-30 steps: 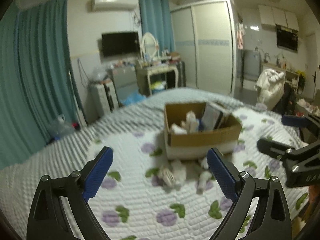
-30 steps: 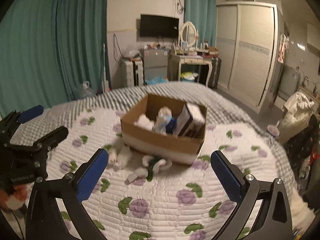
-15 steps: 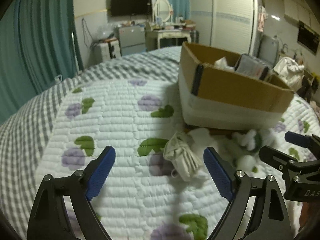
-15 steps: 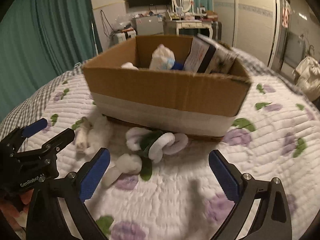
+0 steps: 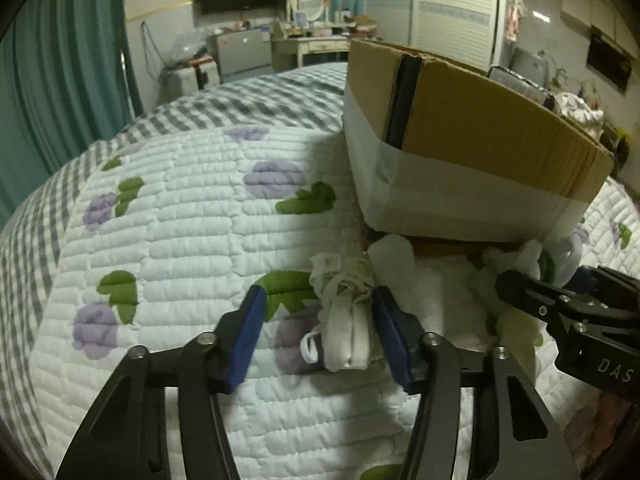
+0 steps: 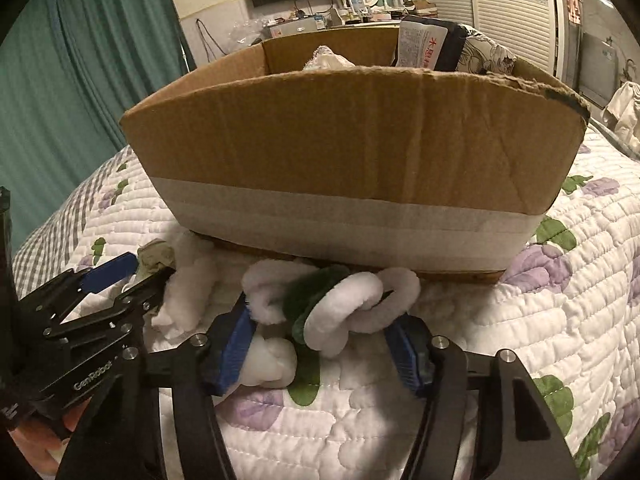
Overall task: Organize soft objects
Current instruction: 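Grasp the white sock bundle with the left gripper while the right grasps the green-white plush toy, then lower the socks into the box with the left gripper while the right drops the plush toy in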
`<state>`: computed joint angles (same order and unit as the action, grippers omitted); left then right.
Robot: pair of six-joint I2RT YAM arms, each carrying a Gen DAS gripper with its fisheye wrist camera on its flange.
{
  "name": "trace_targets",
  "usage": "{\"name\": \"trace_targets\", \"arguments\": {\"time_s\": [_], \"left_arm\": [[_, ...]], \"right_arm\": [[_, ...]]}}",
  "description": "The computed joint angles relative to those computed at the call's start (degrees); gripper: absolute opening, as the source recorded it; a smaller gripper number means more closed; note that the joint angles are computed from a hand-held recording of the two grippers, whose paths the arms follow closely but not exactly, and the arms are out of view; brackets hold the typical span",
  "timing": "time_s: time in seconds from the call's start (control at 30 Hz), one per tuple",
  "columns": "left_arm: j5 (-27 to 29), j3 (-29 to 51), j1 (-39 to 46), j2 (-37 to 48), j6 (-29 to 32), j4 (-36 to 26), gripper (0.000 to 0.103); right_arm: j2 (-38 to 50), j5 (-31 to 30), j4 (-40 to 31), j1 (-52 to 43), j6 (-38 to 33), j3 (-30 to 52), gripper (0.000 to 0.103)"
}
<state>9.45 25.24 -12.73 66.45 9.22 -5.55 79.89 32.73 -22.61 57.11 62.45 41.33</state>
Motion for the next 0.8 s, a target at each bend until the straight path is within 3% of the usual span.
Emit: {"name": "trace_targets", "arguments": {"time_s": [0.13,0.37,0.63,0.8], "left_arm": [[2.46,0.29,0.48,-0.87,0.97,-1.77,0.028],[2.80,-0.79,0.96,-9.70,1.53,-8.15,0.026],[4.58,2.07,2.90,-28.70,3.04,-27.55,0.026],[4.01,7.41,-0.22,-38.53,1.01,-40.02,0.026]], "right_arm": [[-0.52,1.62,-0.95,1.45,0.70,0.15,0.052],[-3.79,5.54,-7.94,5.27,5.03,1.69,0.050],[-6.53,13.51,-28.90,15.94,16.83,10.74,0.050],[-2.37,17.77,-48.23,27.13,30.43,20.68,0.050]]}}
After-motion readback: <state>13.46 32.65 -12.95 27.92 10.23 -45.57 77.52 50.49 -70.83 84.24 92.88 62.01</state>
